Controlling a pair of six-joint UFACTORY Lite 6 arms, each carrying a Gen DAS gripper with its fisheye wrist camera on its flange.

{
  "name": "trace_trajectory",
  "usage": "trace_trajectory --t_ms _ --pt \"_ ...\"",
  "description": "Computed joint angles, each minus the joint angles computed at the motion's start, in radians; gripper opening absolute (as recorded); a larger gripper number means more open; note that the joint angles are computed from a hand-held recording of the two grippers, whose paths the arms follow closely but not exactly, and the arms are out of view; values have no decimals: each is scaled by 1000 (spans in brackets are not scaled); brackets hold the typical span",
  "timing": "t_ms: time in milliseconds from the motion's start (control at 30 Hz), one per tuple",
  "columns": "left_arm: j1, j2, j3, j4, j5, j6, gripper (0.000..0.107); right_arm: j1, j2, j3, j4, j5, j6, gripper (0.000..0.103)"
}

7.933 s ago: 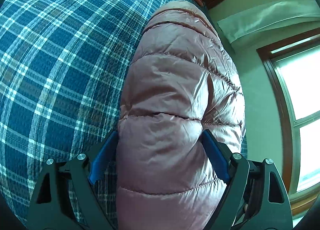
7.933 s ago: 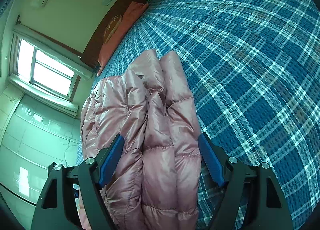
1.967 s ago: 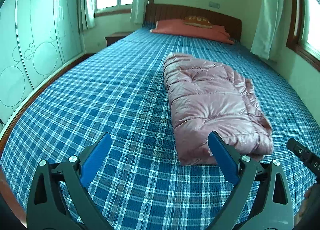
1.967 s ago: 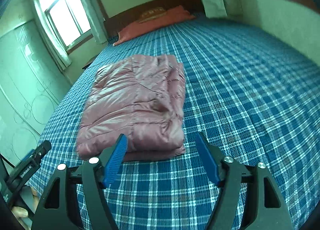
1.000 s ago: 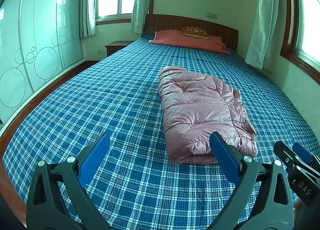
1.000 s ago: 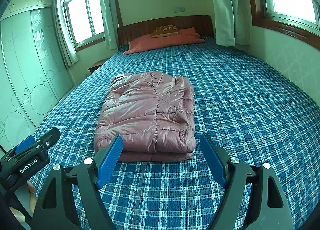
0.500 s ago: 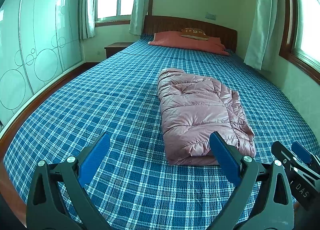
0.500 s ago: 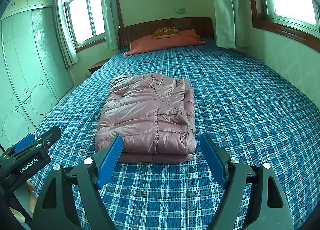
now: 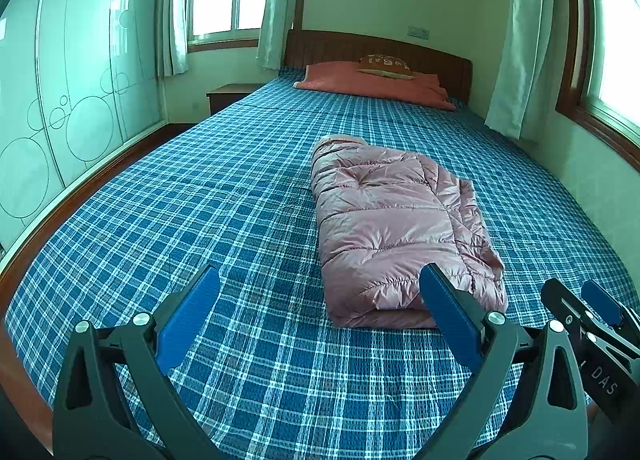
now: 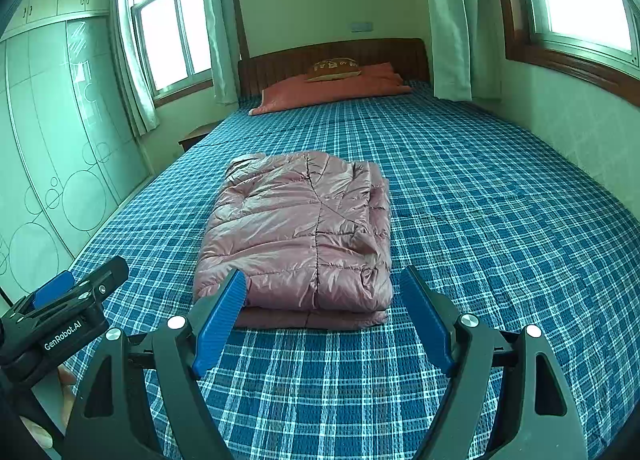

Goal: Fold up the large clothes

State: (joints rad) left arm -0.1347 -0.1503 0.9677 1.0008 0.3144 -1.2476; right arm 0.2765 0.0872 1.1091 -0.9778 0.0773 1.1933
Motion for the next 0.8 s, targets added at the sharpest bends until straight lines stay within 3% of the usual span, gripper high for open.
trace_trajectory --t_ms 800 --pt "-5 -16 -19 -9 -16 -2 100 10 -18 -20 -185 -1 180 78"
